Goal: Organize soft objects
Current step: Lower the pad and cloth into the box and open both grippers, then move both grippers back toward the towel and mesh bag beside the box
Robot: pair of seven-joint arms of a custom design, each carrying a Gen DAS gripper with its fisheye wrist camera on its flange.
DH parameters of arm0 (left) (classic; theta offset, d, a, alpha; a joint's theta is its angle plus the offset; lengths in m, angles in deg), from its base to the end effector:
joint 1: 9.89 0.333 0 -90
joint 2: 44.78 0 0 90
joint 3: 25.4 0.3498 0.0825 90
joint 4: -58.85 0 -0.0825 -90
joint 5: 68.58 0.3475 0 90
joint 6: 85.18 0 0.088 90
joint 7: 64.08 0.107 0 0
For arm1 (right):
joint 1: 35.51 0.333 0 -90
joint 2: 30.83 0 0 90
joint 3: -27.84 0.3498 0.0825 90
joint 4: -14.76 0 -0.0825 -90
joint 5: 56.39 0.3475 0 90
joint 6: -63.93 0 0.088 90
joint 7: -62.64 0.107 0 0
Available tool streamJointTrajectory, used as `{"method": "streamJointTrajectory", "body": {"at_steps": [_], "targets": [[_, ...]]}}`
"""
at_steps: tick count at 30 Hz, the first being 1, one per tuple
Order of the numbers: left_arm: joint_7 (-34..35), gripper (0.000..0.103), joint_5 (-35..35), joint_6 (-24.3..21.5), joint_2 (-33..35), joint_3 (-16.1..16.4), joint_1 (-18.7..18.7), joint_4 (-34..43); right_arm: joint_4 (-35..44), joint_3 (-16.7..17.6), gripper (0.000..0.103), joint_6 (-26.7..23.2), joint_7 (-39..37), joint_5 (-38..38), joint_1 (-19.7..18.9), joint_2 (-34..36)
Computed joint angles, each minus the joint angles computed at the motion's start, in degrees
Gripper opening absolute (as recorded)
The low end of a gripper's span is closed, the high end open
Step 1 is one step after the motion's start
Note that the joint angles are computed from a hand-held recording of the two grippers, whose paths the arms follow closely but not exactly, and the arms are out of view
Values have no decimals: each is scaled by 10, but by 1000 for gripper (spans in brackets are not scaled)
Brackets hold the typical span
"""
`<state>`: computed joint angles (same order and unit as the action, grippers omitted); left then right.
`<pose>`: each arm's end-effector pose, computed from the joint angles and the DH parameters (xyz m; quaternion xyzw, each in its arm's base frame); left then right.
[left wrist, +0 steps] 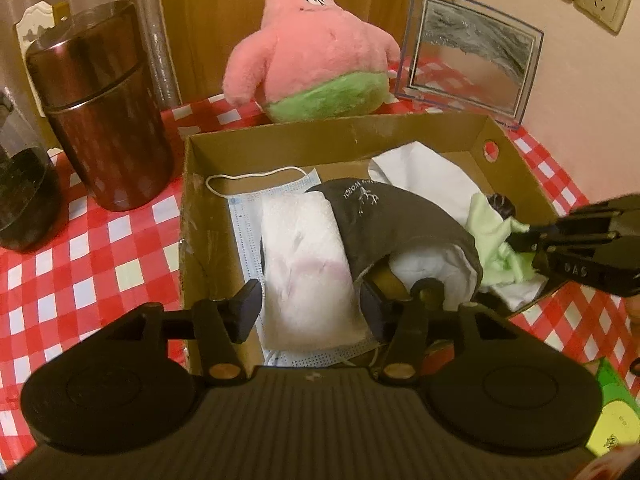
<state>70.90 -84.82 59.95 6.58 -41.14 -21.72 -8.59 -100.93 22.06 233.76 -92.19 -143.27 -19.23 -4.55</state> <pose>0.7405 -0.2893 0.3485 -0.3056 0.9020 -0.2963 0.0719 0.5617 0.1773 0.2925 -0.5408 0.7702 -0.2320 0.2459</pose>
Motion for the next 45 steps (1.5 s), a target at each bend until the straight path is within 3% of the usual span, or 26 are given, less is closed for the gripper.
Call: {"method": "streamJointTrajectory", "body": {"at_steps": [9,11,12,13,24,32,39,45], "targets": [[23,55,-29,32,-41,-18,23,-60,-16,12,5,-2,60,-42,-8,-30],[30,58,-38,41,-56,-23,29,-80,-26,19,26,-8,65,-41,-9,-43],[33,59,-43,45,-64,-25,32,-92,-30,21,55,-11,73,-47,-9,-49],[36,60,-47,51,-72,-26,34,-103,-34,24,74,-17,84,-56,-8,-56],[68,73,-98,102,-167,-39,60,-226,-89,56,76,-63,68,-13,2,-127],[110,84,-142,137,-245,-50,79,-328,-129,78,76,-85,105,3,21,-178],[187,90,-249,164,-318,-71,106,-411,-167,105,76,-122,139,11,42,-230],[272,91,-372,164,-388,-68,112,-481,-198,133,76,-166,141,35,64,-273]]}}
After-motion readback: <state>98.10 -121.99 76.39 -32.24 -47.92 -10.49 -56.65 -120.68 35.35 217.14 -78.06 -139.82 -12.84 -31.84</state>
